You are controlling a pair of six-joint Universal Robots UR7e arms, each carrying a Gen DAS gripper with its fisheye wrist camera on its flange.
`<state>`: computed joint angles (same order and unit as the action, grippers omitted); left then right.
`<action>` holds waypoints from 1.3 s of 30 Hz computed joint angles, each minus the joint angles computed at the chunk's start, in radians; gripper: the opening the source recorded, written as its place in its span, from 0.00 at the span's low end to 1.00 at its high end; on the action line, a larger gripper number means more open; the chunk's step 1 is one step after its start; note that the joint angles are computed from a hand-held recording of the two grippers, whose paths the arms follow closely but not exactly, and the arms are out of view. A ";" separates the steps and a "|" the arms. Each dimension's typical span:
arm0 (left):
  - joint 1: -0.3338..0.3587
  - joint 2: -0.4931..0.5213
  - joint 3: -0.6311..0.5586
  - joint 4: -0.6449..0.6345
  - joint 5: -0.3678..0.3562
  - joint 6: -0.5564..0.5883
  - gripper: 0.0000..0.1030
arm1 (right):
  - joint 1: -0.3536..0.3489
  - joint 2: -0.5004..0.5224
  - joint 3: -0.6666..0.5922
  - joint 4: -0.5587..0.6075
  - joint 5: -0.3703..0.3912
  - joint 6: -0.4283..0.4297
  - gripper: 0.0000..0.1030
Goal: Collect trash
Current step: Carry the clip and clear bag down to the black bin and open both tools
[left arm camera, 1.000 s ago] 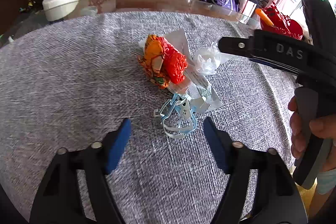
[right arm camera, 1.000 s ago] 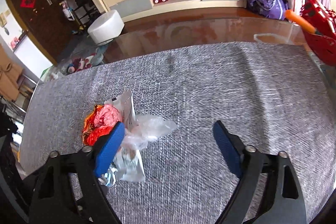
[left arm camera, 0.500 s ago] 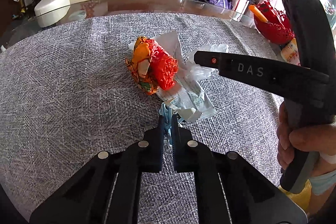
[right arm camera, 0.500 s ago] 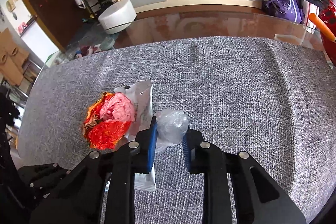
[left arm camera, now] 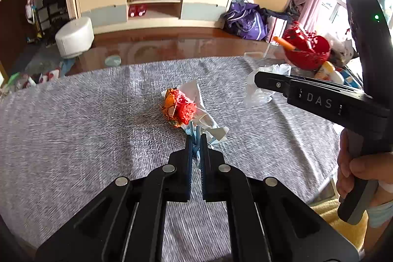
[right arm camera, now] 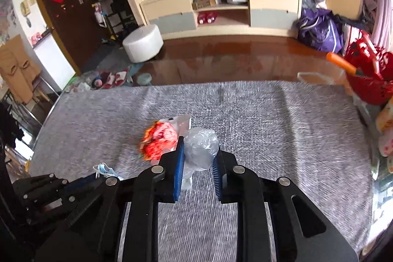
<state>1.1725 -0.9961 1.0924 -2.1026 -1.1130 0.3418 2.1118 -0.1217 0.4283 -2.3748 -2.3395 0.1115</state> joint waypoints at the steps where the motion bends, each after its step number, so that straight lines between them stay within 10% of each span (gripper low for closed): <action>1: -0.006 -0.018 0.020 -0.008 0.002 0.001 0.04 | 0.005 -0.021 0.038 -0.022 -0.002 -0.001 0.21; 21: -0.076 -0.392 0.476 -0.076 0.009 -0.054 0.04 | 0.143 -0.330 0.710 -0.349 -0.089 0.070 0.21; 39: 0.005 -0.505 0.702 -0.010 0.011 -0.127 0.05 | 0.119 -0.349 0.947 -0.260 -0.013 0.310 0.21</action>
<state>1.1776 -1.5010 1.7944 -2.1127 -1.1022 0.2149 2.2310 -0.4707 1.3758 -2.6347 -2.3528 0.4219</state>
